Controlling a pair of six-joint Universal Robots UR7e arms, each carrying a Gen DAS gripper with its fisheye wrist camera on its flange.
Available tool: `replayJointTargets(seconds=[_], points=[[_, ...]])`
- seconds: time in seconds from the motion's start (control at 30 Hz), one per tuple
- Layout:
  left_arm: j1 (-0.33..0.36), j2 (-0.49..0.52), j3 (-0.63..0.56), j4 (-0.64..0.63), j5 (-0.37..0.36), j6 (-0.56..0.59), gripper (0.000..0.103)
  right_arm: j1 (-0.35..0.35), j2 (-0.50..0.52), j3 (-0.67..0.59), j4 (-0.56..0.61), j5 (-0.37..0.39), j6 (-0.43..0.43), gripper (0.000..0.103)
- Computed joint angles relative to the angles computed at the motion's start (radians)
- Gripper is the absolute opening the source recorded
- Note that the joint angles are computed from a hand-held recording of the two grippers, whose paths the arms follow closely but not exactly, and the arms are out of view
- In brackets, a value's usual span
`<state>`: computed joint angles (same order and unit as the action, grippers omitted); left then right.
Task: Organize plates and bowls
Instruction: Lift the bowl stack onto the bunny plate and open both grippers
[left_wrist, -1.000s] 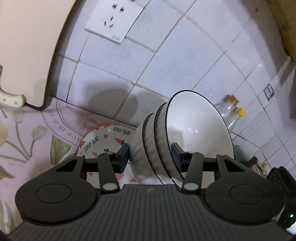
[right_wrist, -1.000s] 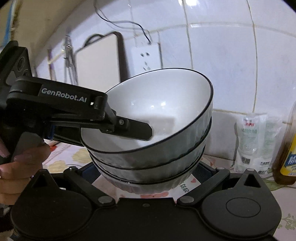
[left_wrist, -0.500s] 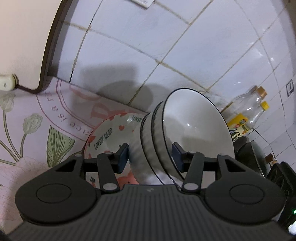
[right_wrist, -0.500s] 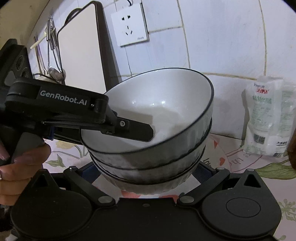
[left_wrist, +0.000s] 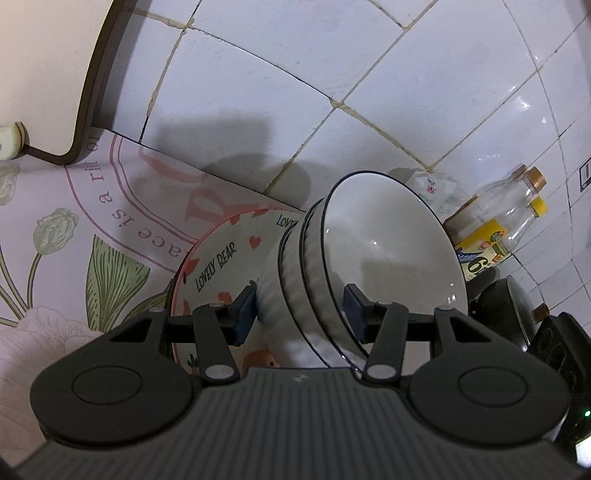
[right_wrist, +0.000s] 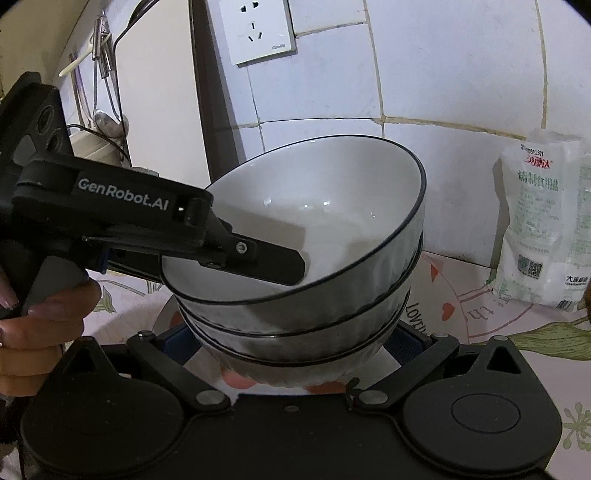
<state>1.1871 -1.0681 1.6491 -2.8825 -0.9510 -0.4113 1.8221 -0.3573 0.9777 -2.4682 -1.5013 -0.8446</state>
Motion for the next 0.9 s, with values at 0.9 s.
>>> replayJointTargets(seconds=[0.9], points=[[-0.270,-0.142,0.205,0.050,0.421,-0.001,0.071,-0.020,-0.277,0.397,-0.259,0.049,0.154,0.103]])
